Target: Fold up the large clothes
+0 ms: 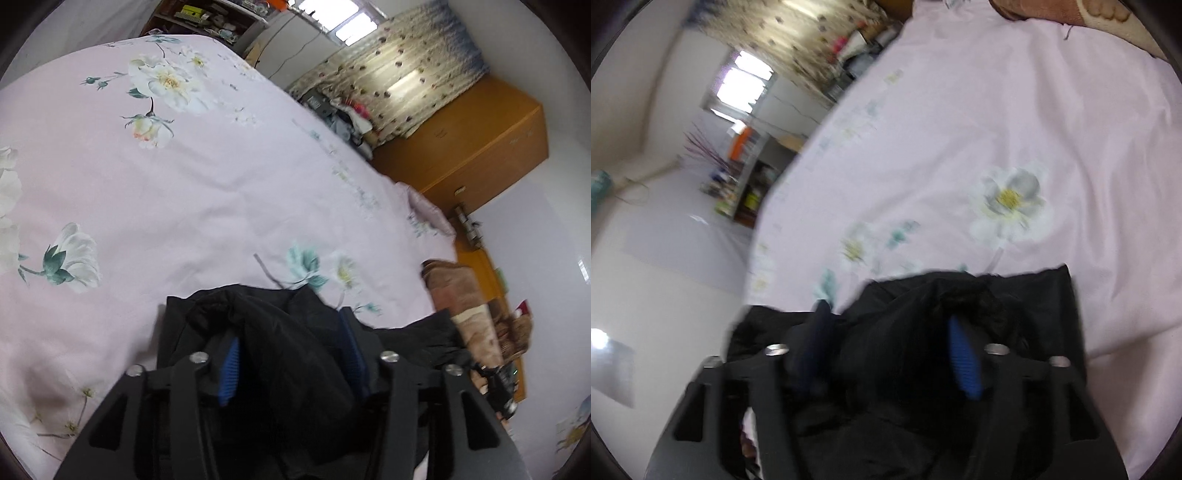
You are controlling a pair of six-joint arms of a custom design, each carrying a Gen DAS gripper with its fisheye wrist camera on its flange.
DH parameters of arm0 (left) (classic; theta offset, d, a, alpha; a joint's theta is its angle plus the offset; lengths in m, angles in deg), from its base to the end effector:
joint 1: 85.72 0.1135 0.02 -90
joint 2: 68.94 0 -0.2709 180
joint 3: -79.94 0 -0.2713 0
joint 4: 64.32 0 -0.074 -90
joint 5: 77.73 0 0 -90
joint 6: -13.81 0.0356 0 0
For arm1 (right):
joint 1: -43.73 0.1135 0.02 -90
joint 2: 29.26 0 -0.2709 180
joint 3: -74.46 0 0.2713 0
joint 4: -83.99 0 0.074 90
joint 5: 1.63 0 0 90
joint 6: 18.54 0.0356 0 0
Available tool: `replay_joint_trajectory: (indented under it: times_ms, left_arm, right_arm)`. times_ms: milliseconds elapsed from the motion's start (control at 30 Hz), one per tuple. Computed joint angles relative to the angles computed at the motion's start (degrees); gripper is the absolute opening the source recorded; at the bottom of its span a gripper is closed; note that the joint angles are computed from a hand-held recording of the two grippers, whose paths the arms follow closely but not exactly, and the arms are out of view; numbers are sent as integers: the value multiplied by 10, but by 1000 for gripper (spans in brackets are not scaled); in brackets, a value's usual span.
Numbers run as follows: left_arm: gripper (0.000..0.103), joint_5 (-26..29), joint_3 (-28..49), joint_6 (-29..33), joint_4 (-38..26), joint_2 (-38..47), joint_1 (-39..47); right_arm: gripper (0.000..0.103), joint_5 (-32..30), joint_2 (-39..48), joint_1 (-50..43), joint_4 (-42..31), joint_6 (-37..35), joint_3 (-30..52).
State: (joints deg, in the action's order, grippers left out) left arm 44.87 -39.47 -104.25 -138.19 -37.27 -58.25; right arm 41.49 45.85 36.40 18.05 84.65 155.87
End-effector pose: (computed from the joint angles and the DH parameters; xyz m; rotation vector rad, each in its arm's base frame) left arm 0.0980 0.0293 0.3135 -0.8170 2.1450 -0.6712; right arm 0.2709 -0.0086 0.3202 0.1527 2.4607 1.0942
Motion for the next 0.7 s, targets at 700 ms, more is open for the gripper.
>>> replay_joint_trajectory:
  times_ms: [700]
  left_arm:
    - [88,-111,-8,96,14,117,-44]
  right_arm:
    - [66,139,26,53,17,-154,-26]
